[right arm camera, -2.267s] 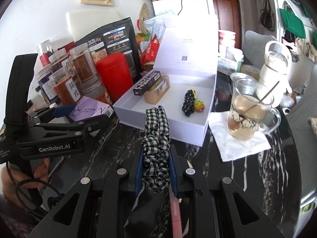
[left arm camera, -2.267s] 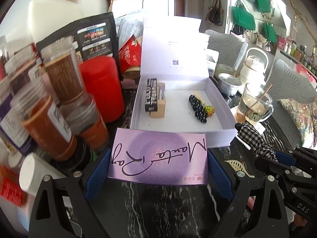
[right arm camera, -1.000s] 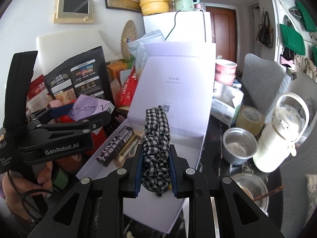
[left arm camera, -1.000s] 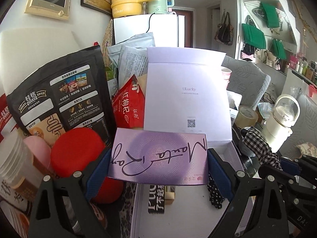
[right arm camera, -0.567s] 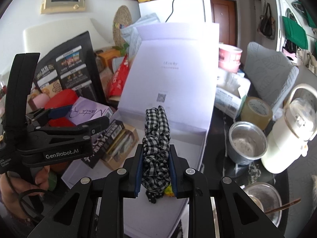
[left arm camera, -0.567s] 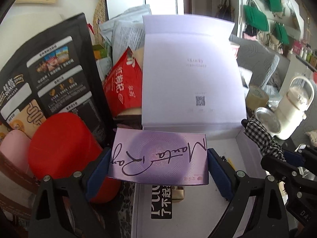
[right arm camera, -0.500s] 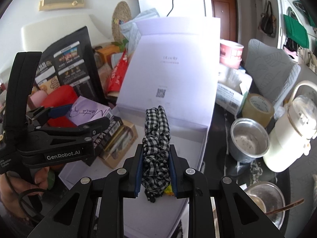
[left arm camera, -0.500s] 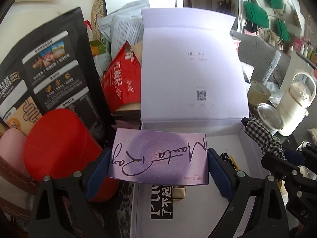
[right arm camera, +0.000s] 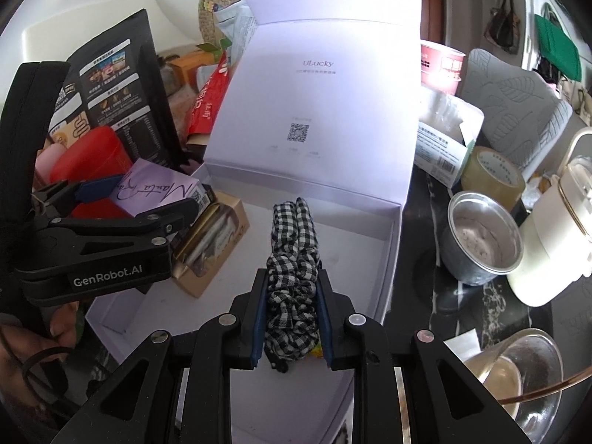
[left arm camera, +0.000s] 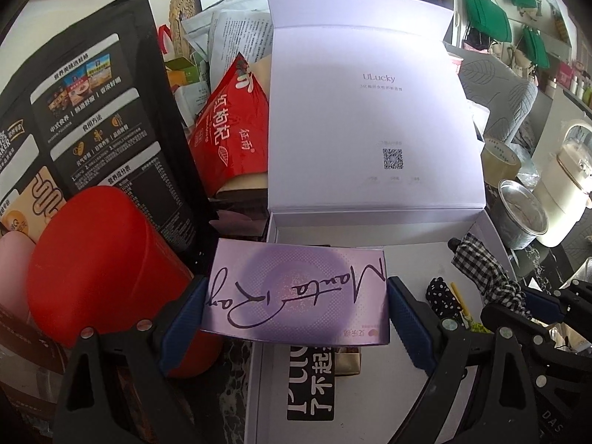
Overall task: Organize rigid objects
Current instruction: 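Lower the scrunchie and purple card into the white box and open both grippers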
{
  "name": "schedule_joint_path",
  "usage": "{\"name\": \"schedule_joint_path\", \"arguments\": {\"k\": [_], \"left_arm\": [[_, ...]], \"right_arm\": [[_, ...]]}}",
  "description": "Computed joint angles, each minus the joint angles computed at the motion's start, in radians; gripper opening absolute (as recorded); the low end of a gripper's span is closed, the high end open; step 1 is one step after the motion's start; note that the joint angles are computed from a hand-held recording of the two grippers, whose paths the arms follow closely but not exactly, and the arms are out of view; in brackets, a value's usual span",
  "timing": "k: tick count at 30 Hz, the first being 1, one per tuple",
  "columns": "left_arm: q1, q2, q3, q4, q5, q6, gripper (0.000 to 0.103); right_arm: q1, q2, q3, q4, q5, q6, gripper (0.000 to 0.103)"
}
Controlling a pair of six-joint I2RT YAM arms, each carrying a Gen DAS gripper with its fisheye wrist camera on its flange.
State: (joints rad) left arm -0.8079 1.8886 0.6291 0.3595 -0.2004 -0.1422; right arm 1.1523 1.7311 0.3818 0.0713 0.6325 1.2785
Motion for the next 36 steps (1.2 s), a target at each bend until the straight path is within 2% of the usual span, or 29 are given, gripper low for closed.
{"name": "schedule_joint_path", "arguments": {"k": [7,21,24,30,36], "left_arm": [[0.001,0.054,0.042,-0.038,0.017,-0.003,0.094],[0.003,0.071,0.054,-0.042,0.025,-0.008,0.094],[0.005,0.093,0.078,-0.072,0.031,-0.013,0.094],[0.007,0.101,0.09,-0.087,0.053,-0.016,0.095],[-0.009,0.06,0.067,-0.092,0.039,-0.03,0.095]], "right_arm": [[-0.039,0.044,0.004,0.046,-0.045,-0.03,0.025],[-0.056,0.102,0.033,0.051,-0.07,-0.042,0.025],[-0.066,0.128,0.045,0.056,-0.084,-0.052,0.025],[-0.074,0.129,0.04,0.061,-0.092,-0.046,0.035],[-0.039,0.07,0.029,-0.001,-0.06,-0.001,0.039]]}}
